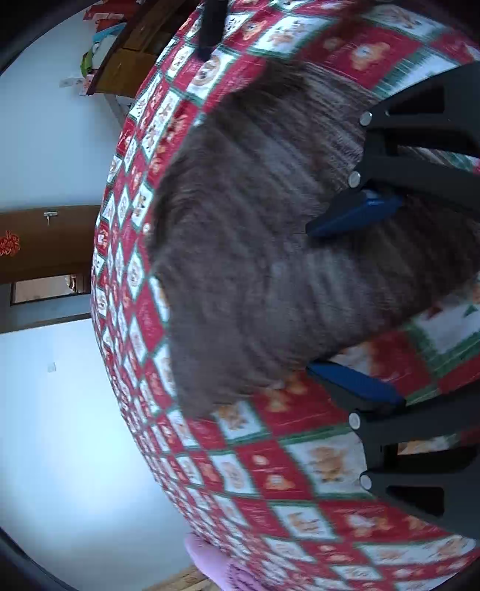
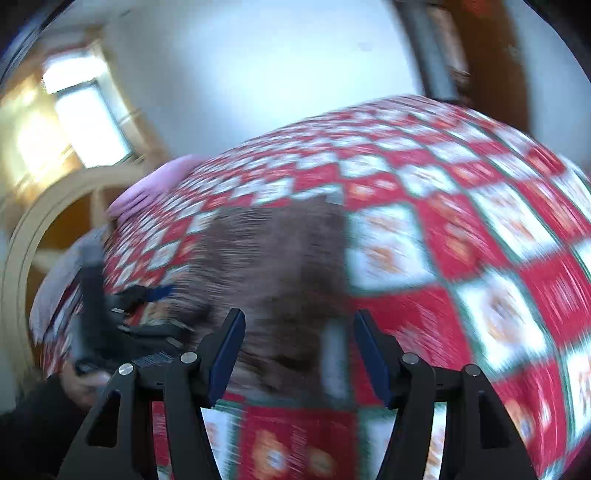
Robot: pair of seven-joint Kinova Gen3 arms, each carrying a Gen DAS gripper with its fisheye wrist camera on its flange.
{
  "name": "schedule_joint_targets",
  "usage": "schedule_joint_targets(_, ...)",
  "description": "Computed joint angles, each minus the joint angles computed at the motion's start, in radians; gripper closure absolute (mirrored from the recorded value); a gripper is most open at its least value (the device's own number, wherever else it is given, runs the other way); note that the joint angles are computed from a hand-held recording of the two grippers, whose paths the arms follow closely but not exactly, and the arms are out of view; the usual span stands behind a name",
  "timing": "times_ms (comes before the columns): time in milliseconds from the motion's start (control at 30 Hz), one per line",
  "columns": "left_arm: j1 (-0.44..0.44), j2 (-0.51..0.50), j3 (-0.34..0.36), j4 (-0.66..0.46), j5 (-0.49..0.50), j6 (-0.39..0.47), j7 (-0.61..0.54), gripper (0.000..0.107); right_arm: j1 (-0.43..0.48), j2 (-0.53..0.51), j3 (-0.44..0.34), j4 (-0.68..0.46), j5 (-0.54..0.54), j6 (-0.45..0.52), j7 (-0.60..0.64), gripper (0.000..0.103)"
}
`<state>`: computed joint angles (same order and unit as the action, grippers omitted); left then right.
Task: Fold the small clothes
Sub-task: 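Lift the folded sweater with both tools and carry it away, then carry the folded brown sweater with both tools toward the pillows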
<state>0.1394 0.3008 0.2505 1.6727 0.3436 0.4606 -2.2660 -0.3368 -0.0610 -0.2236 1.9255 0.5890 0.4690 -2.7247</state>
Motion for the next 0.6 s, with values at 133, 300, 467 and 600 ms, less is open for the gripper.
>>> schedule_joint_targets(133,-0.043,0.014,0.012,-0.021,0.072,0.078,0.009,0.034,0.167,0.161,-0.166,-0.153,-0.052,0.024,0.163,0.042)
schedule_joint_targets(300,-0.094,-0.005,0.024,0.020,0.171,0.103,-0.057,0.028,0.275,0.272,-0.142,-0.227,-0.229,0.140,0.270,0.045)
schedule_joint_targets(467,-0.152,-0.035,0.027,0.054,0.330,0.101,-0.175,0.028,0.229,0.189,-0.061,-0.134,-0.202,0.075,0.215,0.045)
schedule_joint_targets(600,-0.122,-0.025,-0.002,0.005,0.364,0.033,-0.172,0.013,0.062,0.165,0.048,-0.176,-0.058,0.082,0.161,0.045)
